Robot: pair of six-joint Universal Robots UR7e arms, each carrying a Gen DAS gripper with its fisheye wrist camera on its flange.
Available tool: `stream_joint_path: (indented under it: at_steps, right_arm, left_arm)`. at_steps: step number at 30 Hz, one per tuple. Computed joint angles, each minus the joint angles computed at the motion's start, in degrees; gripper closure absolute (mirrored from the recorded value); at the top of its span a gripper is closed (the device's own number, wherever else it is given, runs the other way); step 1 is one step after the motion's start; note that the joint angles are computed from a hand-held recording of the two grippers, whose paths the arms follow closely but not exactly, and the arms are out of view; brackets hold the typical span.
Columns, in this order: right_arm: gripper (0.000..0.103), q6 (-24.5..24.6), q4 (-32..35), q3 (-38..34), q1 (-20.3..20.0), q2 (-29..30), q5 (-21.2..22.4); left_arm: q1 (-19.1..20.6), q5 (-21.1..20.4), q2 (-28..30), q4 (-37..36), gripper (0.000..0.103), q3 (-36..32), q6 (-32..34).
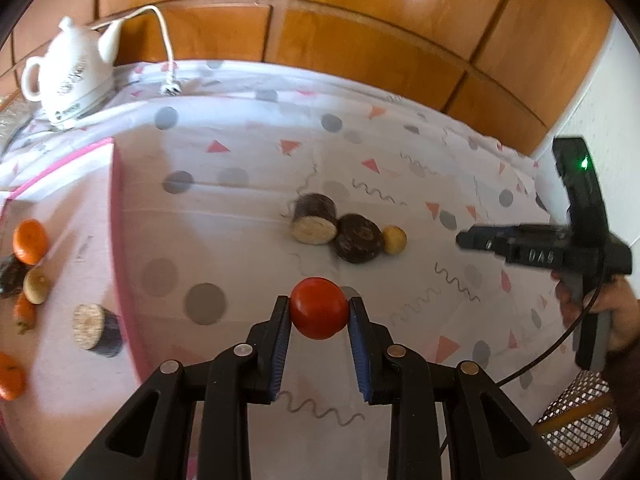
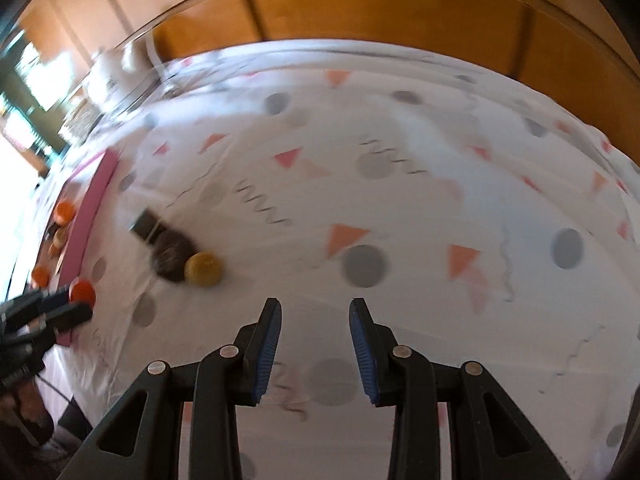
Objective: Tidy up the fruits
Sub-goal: 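Carry the tomato into the tray with the left tool while the right tool reaches the dark root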
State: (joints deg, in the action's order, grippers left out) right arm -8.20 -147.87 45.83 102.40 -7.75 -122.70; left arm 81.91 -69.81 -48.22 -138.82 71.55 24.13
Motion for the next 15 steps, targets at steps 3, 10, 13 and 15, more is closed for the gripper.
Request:
stream_joint_path:
  at_steps: [3,10,13,15]
  right_arm:
    - [0.068,-1.13,1.40,-1.08,0.20,0.90,1.58]
    - [0.068,-3.20,2.28,-2.18,0.84,2.17,2.30]
    - [0.068,-3.69,2.93,-3.15,0.90,2.84,2.53]
    - [0.068,-4.10,3.30,-4.08,1.06,3.36,2.82]
  left_arm:
    - [0.39,-0.20,-0.63,-0.53,0.074,-0.02,-0.64]
    - [1.63,-0.12,-2.12,-2.27,0.074,-0.38,-2.10]
    - [2.39,0.24,-2.71,-2.93,0.074,-1.05,-3.14]
    - [3.17,0.79,-3.12,-3.37,0.074,-1.68,-4.02]
